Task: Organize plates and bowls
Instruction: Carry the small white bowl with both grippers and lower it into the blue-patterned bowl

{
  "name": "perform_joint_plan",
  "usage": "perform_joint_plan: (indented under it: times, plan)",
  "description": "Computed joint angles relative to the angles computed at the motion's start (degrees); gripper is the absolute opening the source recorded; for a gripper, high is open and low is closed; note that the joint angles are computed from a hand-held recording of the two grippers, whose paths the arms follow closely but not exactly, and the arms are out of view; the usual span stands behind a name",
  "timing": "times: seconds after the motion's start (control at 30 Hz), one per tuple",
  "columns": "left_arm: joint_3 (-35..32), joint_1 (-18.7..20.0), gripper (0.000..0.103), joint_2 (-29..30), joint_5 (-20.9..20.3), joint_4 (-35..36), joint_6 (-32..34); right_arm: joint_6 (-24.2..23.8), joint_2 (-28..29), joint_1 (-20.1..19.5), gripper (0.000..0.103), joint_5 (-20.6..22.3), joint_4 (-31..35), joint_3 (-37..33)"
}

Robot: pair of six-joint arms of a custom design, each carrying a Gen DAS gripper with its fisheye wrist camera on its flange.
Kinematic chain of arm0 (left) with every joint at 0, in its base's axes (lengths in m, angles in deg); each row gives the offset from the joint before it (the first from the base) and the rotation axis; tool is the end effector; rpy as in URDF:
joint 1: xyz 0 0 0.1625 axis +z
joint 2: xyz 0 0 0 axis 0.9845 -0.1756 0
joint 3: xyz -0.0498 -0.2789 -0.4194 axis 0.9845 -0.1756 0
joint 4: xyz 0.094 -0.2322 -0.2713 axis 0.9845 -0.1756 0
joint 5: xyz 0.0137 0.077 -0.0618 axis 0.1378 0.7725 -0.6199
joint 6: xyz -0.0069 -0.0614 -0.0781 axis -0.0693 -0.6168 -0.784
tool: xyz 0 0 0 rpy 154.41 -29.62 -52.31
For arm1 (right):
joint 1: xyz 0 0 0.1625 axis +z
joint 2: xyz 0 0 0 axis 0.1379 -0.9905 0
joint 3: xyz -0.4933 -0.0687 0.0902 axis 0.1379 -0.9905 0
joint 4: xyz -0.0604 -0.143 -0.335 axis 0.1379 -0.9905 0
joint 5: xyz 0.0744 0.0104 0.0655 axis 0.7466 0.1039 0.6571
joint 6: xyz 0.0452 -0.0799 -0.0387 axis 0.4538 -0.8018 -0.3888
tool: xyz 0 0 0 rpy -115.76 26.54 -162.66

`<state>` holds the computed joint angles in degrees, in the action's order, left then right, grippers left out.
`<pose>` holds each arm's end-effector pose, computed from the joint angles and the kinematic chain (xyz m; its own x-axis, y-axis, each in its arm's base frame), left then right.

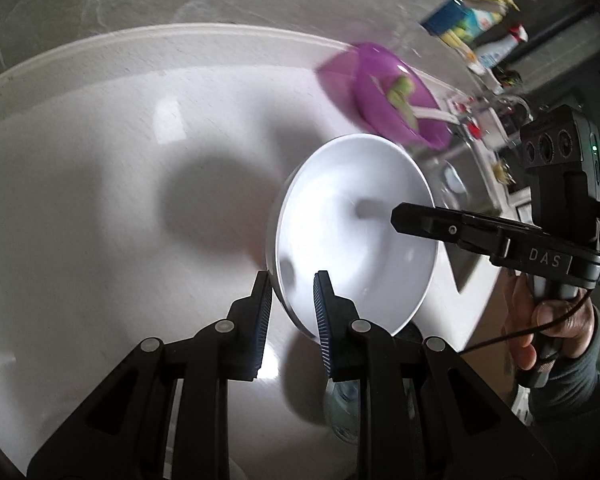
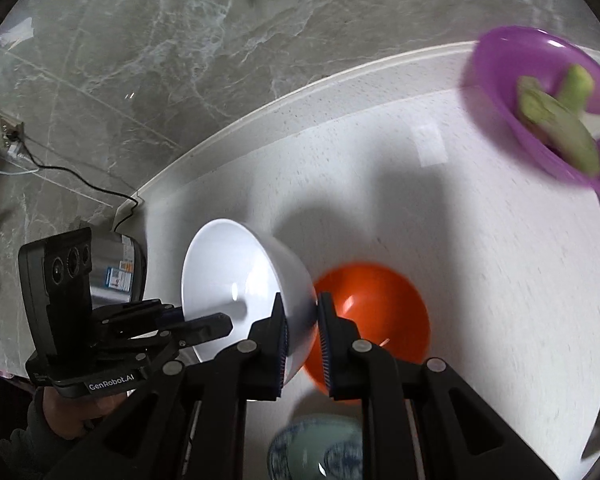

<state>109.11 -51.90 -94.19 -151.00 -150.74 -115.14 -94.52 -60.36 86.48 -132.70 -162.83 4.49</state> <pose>-0.4664 -0.4494 0.0603 -0.9563 -0.0850 -0.2799 0.0235 0.9314 -0.3633 0.1578 -0.5750 0.4163 -0.8835 -0.4352 0.1735 -0.4215 0.9000 0.1111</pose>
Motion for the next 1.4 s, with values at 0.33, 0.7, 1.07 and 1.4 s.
perform_joint_plan:
  times: [0.33,0.7,1.07,1.4]
  plan:
    - [-0.89,-4.77,0.02,5.45,-5.98,-3.19,-3.07,0.04,-9.02,-4.53,0.017,-0.84,2.19,5.77]
    - [-2.12,-7.34,0.02,10.91,-11.23,-3.46,-4.88,0.69,-13.78,-9.84,0.017,-2.79,4.24,9.57]
    - [-2.48,-8.25,0.02,13.35,-12.16,-2.73,-6.83,0.58,-14.11,-11.22,0.016,-5.35,4.74,11.69]
    - [-5.14,-6.52,0.02,14.64,-12.12,-1.3,-5.27,0.13,-13.66,-9.79,0.016,-7.52,2.41,13.26]
